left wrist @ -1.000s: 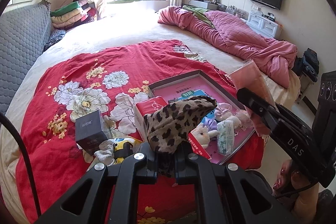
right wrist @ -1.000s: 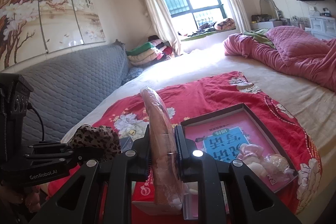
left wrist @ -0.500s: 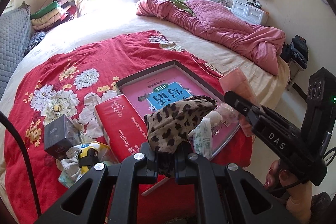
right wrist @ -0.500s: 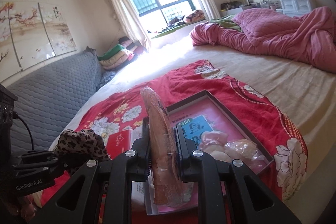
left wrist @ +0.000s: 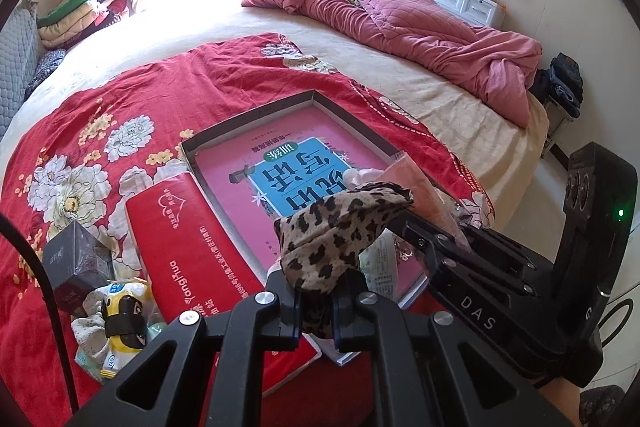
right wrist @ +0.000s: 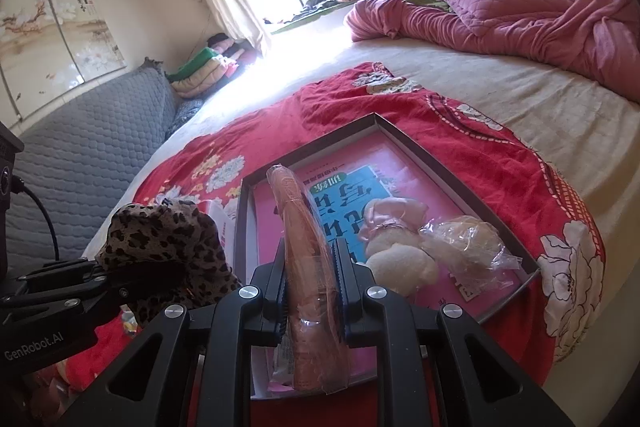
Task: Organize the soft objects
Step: 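Carry the leopard cloth and pink packet over the pink book tray, then lower the cloth onto the tray and open the left gripper while the right releases the packet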
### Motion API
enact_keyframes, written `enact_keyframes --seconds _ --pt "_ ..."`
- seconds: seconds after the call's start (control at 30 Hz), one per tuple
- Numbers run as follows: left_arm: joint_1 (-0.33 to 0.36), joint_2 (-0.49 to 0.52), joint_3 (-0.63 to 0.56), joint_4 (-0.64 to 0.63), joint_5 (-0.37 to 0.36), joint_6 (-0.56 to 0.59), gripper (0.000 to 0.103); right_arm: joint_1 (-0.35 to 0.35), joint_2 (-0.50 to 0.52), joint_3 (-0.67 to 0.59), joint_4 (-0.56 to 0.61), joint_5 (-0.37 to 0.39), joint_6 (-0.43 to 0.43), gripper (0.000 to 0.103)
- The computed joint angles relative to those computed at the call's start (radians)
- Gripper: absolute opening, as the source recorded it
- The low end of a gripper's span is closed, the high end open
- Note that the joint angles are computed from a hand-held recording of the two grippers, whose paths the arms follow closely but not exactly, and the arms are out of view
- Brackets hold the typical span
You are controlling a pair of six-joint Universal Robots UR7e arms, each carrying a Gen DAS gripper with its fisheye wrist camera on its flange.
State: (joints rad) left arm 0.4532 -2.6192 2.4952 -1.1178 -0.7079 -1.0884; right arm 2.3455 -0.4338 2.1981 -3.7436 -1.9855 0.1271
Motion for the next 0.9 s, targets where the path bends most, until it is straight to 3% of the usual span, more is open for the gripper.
enact_keyframes --seconds 0.33,0.57,0.9 --pt "0.182 0.091 0.059 -0.340 0.014 0.252 0.010 -0.018 0.039 -0.038 0.007 -0.023 -0.030 0.020" --pt "0.293 0.182 0.084 -0.551 0.014 0.394 0.010 -0.027 0.065 -0.065 0.027 -0.089 -0.052 0.020" --pt "0.391 0.285 0.098 -0.740 0.014 0.500 0.010 -0.042 0.077 -0.071 0.006 -0.124 -0.069 0.022"
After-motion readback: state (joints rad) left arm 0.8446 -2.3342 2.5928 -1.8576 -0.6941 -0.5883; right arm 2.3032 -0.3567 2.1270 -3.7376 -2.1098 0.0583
